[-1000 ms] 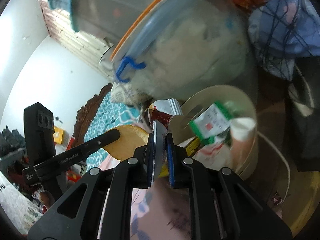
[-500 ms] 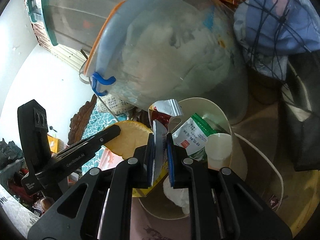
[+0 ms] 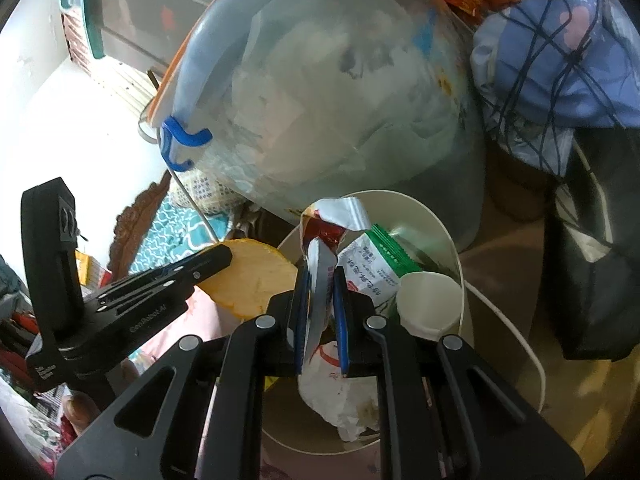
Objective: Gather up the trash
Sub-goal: 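Open both tools to drop bread and wrapper into the wastebasket, then move both open tools back over the remaining trash on the bed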
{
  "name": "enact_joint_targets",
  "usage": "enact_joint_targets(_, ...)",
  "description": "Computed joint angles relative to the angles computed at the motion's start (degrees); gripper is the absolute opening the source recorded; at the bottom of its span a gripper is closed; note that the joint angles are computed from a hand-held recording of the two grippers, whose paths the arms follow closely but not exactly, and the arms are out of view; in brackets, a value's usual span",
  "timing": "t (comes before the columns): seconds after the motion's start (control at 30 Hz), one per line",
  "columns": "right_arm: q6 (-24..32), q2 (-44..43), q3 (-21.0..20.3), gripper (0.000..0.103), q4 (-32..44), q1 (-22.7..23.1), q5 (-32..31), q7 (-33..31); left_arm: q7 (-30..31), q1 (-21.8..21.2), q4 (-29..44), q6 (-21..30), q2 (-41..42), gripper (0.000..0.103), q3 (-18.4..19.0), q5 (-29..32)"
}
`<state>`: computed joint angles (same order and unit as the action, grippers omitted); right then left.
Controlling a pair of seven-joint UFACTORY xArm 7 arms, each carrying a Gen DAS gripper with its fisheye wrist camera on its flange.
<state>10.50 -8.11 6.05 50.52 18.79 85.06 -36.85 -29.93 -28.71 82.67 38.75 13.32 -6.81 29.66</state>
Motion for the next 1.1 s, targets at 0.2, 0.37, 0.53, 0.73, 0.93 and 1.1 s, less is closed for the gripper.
enact_joint_targets(0.2,-1.10,0.61,0.40,0.017,-0.77,0.18,-12.52,10.91,-0.69,-0.12,-0.89,-0.78,-0.19,0.027,0.27,1.03)
enact_joint_targets(0.37,-0.54,1.20,0.17,0.017,-1.13,0.39,-23.48,19.36,-1.63,-0.09,-1.89,-2.06,-1.08,0.040,0.28,2.63)
enact_joint_targets(0.53,-1.13,0.72,-0.18,0.049,-2.13,1.14,-29.72,24.75,-2.62,0.16,-3.04,-2.90,-2.27,0.047,0.11,3.92)
enact_joint_targets(0.73,-6.46,-2.85,0.62,0.079,-6.16,1.02,-41.53,36.06,-4.55,0.93,-5.63,-4.26,-4.79,0.051,-0.36,4.87)
enact_joint_targets(0.93,-8.85,-7.09,1.02,0.079,-10.52,1.56,-48.89,44.67,-6.10,2.11,-8.54,-5.09,-7.88,0.052,-1.42,5.37)
enact_joint_targets(1.1,-10.96,-11.44,1.62,0.079,-14.98,2.23,-52.07,50.88,-7.25,3.44,-12.18,-6.05,-11.66,0.053,-2.64,5.48)
